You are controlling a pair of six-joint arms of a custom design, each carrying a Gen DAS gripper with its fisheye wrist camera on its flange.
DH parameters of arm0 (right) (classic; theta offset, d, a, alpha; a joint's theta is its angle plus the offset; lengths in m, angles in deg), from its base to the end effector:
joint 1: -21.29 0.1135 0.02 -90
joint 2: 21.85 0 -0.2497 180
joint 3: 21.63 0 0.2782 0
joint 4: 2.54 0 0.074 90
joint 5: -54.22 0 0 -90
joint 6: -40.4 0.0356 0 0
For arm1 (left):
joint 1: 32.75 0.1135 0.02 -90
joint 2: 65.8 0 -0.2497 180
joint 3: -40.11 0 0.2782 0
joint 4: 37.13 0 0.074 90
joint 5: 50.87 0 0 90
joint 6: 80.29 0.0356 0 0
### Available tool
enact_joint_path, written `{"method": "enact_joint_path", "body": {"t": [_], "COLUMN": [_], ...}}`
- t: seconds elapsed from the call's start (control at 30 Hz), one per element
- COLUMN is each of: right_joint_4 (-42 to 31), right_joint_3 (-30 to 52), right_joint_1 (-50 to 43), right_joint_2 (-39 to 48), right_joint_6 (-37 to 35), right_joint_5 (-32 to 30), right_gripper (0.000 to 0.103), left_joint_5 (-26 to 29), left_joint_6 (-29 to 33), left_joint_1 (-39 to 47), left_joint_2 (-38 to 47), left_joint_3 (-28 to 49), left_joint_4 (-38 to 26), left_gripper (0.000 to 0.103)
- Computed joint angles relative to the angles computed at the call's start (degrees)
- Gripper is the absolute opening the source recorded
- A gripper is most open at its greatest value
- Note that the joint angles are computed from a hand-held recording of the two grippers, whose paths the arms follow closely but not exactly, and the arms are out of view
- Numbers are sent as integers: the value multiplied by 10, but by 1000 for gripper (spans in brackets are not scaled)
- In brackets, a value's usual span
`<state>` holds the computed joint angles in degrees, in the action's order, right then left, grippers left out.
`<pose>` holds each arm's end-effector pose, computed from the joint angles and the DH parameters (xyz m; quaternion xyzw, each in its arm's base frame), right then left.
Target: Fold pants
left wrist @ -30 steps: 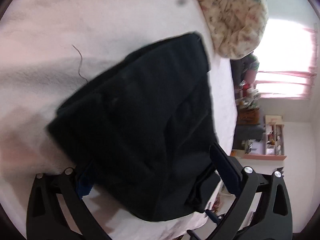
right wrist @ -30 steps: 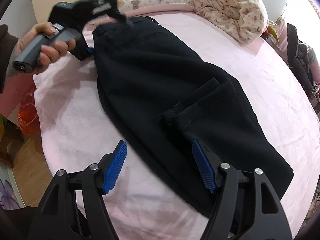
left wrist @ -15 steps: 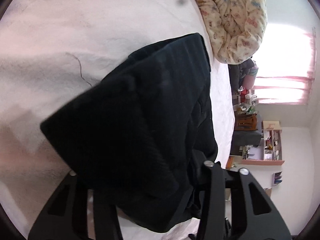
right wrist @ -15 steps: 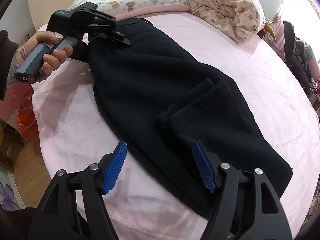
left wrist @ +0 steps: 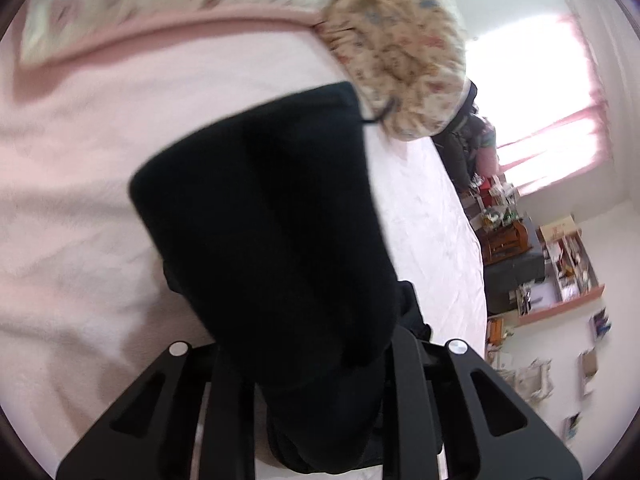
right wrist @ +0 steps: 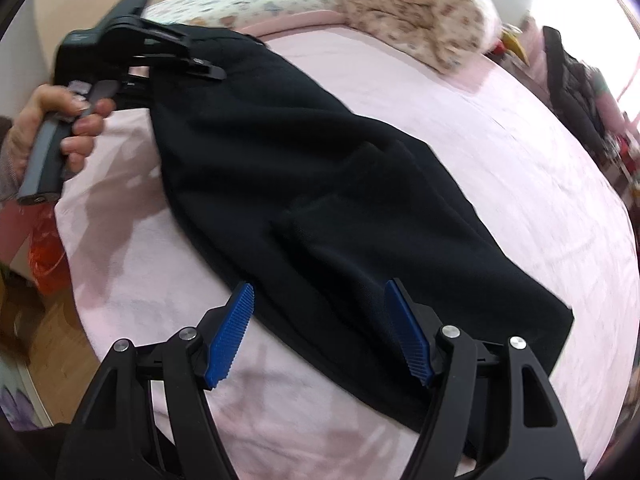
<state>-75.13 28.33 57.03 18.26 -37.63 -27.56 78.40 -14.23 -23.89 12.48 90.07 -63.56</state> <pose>0.1273 0.0853 0.2249 -0.1831 0.9520 0.0314 0.2431 0.2730 0.0198 0.1431 -0.1558 0.8898 -0.3549 0.2407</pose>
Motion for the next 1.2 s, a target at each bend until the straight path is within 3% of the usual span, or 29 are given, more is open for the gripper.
{"method": "enact_joint_path", "body": {"t": [0.27, 0.53, 0.67, 0.8, 0.93, 1.07, 1.2], "right_joint_4": [-49, -94, -108, -111, -88, -70, -46], "right_joint_3": [-19, -26, -24, -17, -11, -1, 13], "right_joint_1": [-228, -518, -654, -772, -886, -995, -1109], "right_joint_2": [-69, -90, -79, -50, 2, 56, 110], "right_joint_6": [-38, -191, -287, -354, -416, -495, -582], "right_joint_5": [-72, -158, -194, -218, -231, -236, -241], "right_gripper": [71, 71, 71, 71, 71, 71, 71], "left_joint_5": [-39, -116, -194, -263, -294, -317, -345], "left_joint_6": [0, -48, -46, -25, -32, -32, 9], "left_joint_1": [-86, -245, -338, -466, -565, -637, -693], "left_joint_2": [-109, -134, -105, -51, 51, 163, 278], "left_joint_3": [21, 88, 139, 205, 279, 358, 457], "left_joint_4": [-39, -34, -49, -74, -72, -83, -132], "left_gripper": [19, 18, 19, 19, 19, 19, 19]}}
